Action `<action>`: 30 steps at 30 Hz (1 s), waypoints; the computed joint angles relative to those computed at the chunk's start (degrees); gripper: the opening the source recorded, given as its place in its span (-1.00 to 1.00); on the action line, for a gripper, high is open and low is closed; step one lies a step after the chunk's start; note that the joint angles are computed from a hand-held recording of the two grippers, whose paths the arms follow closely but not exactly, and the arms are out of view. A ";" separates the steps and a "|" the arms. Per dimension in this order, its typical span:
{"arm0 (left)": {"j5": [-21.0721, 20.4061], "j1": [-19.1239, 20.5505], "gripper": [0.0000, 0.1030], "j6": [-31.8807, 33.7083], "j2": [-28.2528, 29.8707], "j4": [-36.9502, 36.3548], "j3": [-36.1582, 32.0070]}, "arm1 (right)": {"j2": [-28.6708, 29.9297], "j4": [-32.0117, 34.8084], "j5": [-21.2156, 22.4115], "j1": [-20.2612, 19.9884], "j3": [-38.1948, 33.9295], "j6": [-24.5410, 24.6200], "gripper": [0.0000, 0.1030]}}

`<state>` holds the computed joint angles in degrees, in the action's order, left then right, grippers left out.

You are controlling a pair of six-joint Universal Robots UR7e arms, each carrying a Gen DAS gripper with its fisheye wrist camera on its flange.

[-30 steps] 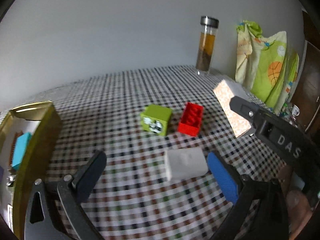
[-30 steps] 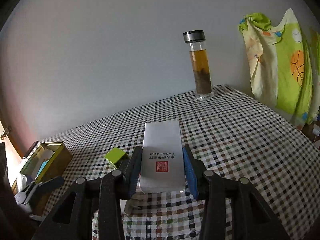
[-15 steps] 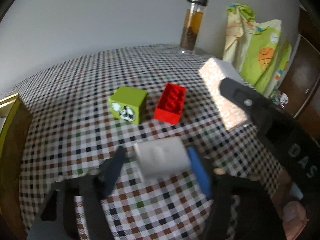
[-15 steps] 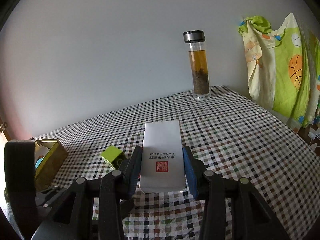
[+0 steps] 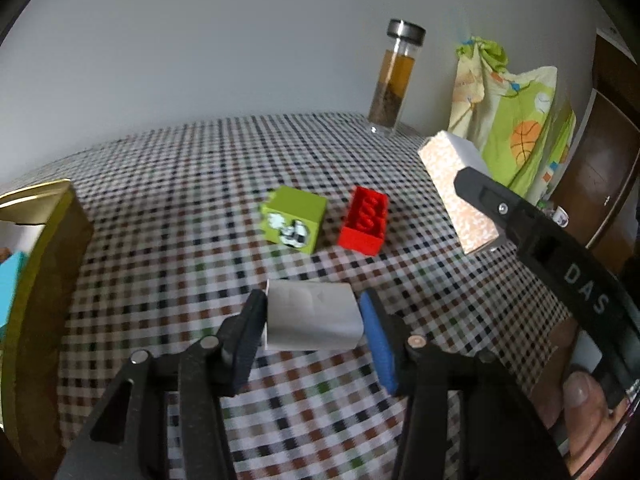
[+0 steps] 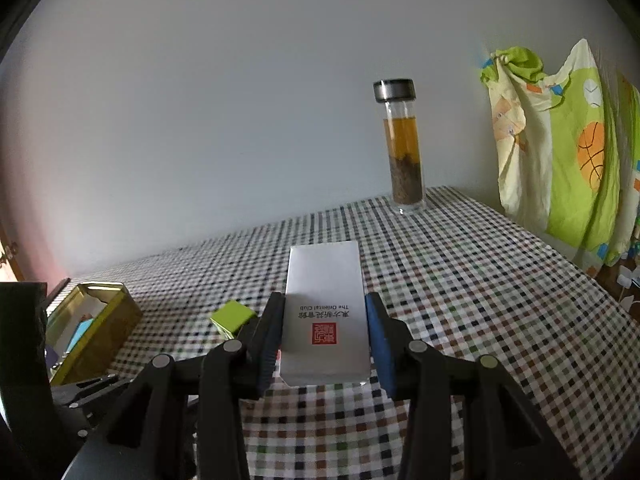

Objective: Organize rigid objects
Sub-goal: 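Grasp the small white block with the left tool while the right tool holds the white box, then carry the white block and white box toward the gold tin with both tools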

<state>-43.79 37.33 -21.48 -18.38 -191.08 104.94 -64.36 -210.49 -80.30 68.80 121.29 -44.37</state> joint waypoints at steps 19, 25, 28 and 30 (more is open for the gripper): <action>8.55 -2.71 -0.06 4.69 -1.68 -18.12 8.89 | 3.13 -11.27 2.96 2.55 6.11 -5.48 -0.16; 10.60 -3.85 -0.06 6.60 -1.21 -23.10 10.46 | 3.62 -13.23 4.34 2.69 7.69 -6.09 -0.16; 12.23 -4.62 -0.06 7.73 -0.72 -25.26 10.82 | 3.82 -14.23 5.07 2.71 8.44 -6.59 -0.16; 13.29 -5.12 -0.06 8.73 -0.21 -26.65 10.72 | 3.94 -14.81 5.50 2.69 8.83 -6.85 -0.16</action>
<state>-30.49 32.21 -12.75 -18.58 -217.73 115.66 -60.42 -225.30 -74.81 71.49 130.12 -51.22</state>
